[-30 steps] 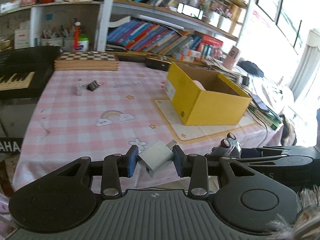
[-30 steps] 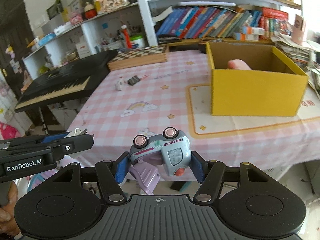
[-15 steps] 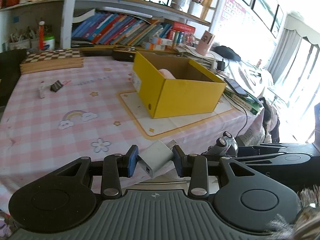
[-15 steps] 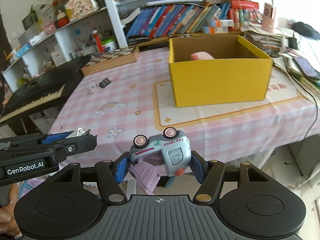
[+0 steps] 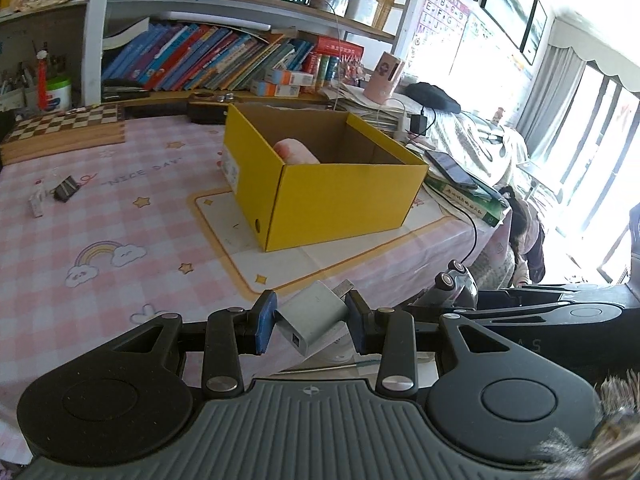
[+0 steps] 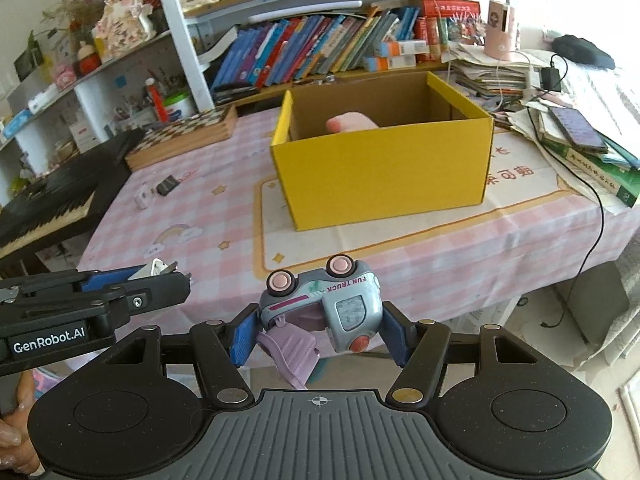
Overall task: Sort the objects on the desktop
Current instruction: 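Carry the white plug and grey truck in both grippers toward the yellow box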
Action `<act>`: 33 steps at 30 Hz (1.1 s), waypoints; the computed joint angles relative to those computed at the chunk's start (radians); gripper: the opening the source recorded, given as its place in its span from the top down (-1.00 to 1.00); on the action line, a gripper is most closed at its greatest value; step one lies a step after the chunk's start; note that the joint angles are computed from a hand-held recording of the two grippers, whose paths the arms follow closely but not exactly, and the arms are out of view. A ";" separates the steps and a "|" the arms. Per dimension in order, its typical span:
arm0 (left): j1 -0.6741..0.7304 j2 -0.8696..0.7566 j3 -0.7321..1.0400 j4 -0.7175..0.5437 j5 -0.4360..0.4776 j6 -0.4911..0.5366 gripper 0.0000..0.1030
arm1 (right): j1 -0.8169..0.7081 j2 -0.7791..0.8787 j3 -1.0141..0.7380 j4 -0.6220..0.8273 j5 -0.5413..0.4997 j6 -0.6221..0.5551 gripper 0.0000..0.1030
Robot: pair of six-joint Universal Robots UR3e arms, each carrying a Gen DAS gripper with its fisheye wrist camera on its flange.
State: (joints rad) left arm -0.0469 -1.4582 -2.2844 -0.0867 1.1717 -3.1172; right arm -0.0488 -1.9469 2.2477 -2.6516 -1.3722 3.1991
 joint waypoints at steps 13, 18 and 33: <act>-0.114 -0.222 0.225 0.025 0.094 -0.070 0.32 | -0.133 0.094 -0.071 0.010 0.096 -0.105 -0.24; -0.154 -0.307 0.332 0.020 0.129 -0.087 0.32 | -0.185 0.144 -0.110 0.000 0.137 -0.150 -0.24; -0.280 -0.608 0.821 -0.025 0.296 -0.137 0.32 | -0.324 0.404 -0.389 -0.097 0.296 -0.252 -0.24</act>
